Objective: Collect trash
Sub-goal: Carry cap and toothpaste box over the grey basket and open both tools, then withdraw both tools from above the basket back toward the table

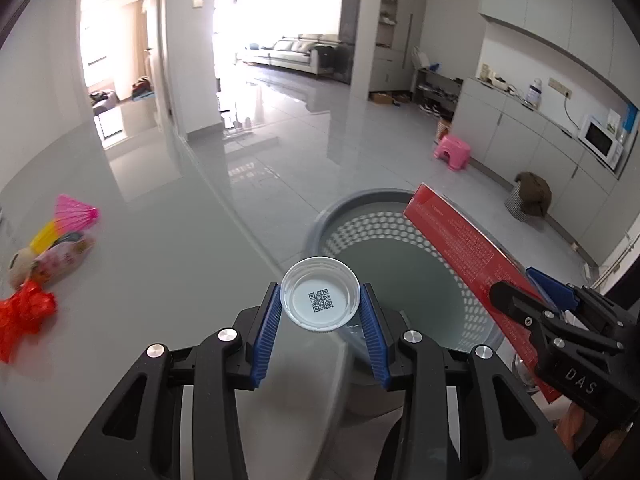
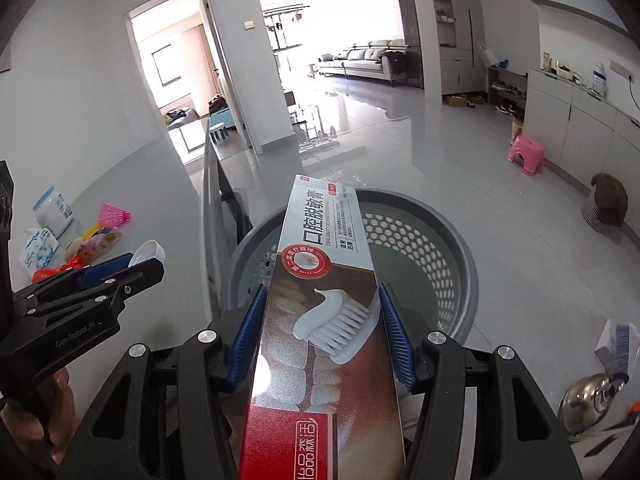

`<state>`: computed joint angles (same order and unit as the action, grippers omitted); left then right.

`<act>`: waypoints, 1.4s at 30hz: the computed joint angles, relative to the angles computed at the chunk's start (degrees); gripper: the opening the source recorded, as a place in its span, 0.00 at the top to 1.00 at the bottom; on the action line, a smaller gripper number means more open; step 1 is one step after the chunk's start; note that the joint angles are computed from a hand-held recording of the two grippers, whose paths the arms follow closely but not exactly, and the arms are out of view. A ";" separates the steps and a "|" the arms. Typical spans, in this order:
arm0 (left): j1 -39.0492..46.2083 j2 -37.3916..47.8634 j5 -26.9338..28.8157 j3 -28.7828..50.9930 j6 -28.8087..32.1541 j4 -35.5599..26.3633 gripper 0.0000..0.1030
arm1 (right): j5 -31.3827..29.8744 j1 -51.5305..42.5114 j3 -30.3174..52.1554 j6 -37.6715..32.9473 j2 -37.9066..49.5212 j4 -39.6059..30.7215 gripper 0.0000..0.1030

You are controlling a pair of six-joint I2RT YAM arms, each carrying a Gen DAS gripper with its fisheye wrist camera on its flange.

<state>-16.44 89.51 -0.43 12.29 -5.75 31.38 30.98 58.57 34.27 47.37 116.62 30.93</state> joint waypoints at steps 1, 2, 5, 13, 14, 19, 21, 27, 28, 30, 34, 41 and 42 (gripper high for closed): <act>-1.29 1.87 -0.41 1.14 -0.52 0.42 0.62 | -0.49 -0.73 0.18 -0.04 0.59 0.27 0.47; -2.36 3.91 -0.77 2.40 -0.88 0.92 0.62 | -0.86 -1.49 -0.47 -0.19 0.82 1.11 0.47; -5.45 9.41 -2.86 5.89 -2.10 2.18 0.62 | -2.28 -3.56 -0.79 -0.16 2.36 2.30 0.47; -8.78 19.95 -4.17 13.88 -3.09 2.53 0.62 | -7.39 -9.19 -1.29 -1.18 5.92 6.91 0.47; -8.77 20.61 -3.98 14.39 -3.01 2.35 0.62 | -7.97 -9.66 -1.01 -1.38 6.34 7.12 0.47; -8.33 23.27 -3.60 17.35 -2.84 1.02 0.62 | -10.63 -11.60 0.26 -2.99 7.73 7.40 0.47; -8.12 23.88 -3.31 18.34 -2.86 0.30 0.62 | -10.96 -11.79 1.24 -3.38 8.19 6.81 0.47; -7.83 23.69 -3.07 18.28 -3.15 -0.02 0.61 | -11.42 -11.81 2.02 -3.48 9.27 7.54 0.47; -7.93 23.71 -3.19 18.43 -3.25 -0.32 0.60 | -11.43 -11.78 2.05 -3.46 9.26 7.52 0.47; -8.02 23.34 -3.20 18.08 -3.44 -0.48 0.51 | -11.47 -12.08 1.29 -3.72 9.30 8.92 0.47; -8.05 22.45 -3.74 16.83 -3.65 0.70 0.36 | -10.26 -11.45 1.24 -3.30 9.45 9.53 0.44; -7.58 21.53 -4.22 16.31 -3.81 -0.15 0.32 | -10.45 -10.98 0.84 -2.21 9.45 10.14 0.44; -7.58 21.11 -4.33 15.98 -3.86 -0.16 0.32 | -10.27 -10.75 0.56 -2.02 9.19 10.16 0.44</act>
<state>-24.02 110.62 -4.75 28.27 -9.61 31.22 20.71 47.82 34.83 45.36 125.81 41.09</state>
